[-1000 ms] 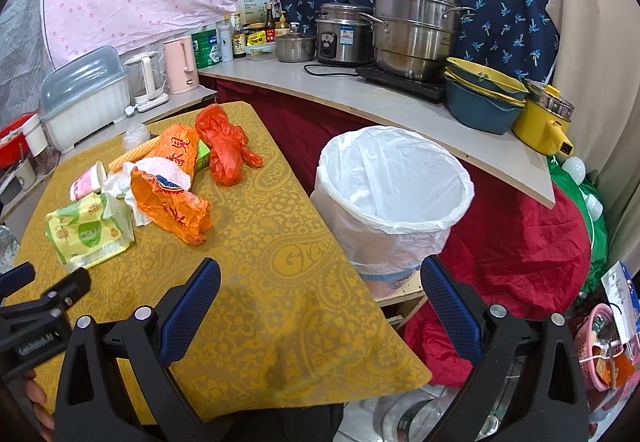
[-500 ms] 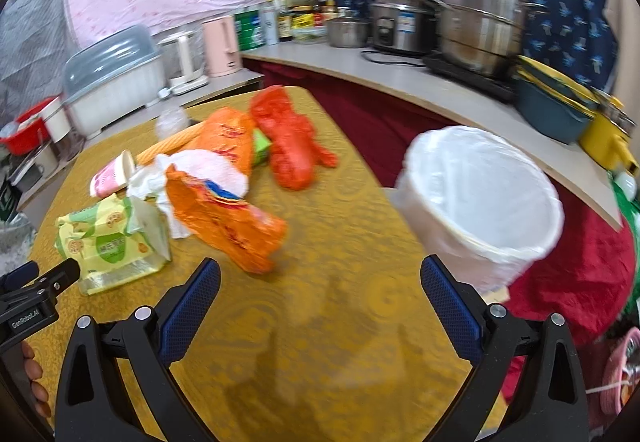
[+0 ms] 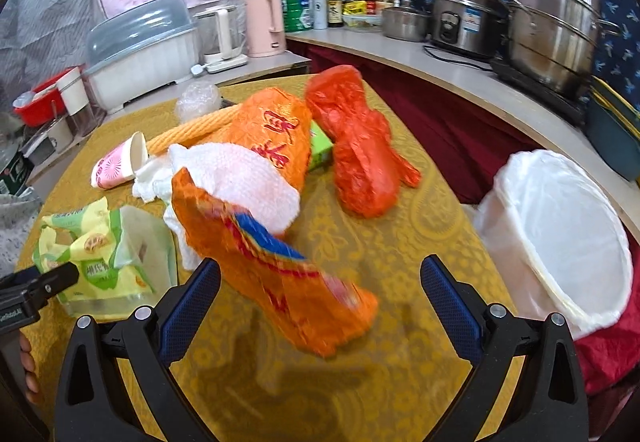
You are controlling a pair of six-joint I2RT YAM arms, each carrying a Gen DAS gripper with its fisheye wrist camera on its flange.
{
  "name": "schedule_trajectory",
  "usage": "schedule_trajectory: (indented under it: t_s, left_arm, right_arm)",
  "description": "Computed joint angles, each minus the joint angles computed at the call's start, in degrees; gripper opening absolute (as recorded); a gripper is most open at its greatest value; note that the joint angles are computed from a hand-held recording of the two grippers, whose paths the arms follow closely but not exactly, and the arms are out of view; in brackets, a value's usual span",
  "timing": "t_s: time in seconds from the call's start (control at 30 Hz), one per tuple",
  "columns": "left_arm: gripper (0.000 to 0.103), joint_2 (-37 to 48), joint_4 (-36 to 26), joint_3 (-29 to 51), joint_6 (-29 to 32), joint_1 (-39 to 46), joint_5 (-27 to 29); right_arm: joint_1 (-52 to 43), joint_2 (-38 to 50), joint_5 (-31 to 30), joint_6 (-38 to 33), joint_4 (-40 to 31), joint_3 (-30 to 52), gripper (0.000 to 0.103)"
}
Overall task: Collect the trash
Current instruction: 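Grasp the green-and-yellow wipes packet with the left gripper while the right grasps the orange bag, then carry the wipes packet and orange bag over the bin and open both grippers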
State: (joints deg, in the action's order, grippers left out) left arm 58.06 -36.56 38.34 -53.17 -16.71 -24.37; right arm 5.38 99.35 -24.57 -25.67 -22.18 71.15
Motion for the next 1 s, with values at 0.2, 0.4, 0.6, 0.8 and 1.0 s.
schedule_trajectory:
  t_s: [0.2, 0.4, 0.6, 0.8, 1.0]
  left_arm:
    - [0.060, -0.1, 4.7, -1.9, 3.5, 1.9, 6.0]
    - [0.023, -0.2, 4.0, -1.2, 3.4, 0.6, 7.0]
    - [0.012, -1.0, -0.9, 2.2, -0.2, -6.8, 1.2]
    - [0.008, -0.7, -6.4, 7.4, -3.7, -13.9, -4.5]
    - [0.007, 1.9, -10.5, 14.0, -6.0, -20.8, -10.2]
  right_arm:
    - [1.9, 3.1, 0.4, -1.2, -2.0, 2.5, 0.080]
    - [1.8, 1.7, -1.9, -2.7, -4.8, 1.5, 0.044]
    - [-0.5, -1.5, -5.1, -3.1, -7.2, -0.9, 0.016]
    - [-5.0, -5.9, -9.1, -3.4, -9.2, -2.9, 0.010]
    - [-11.3, -8.6, -12.7, -2.9, -11.9, -1.5, 0.010]
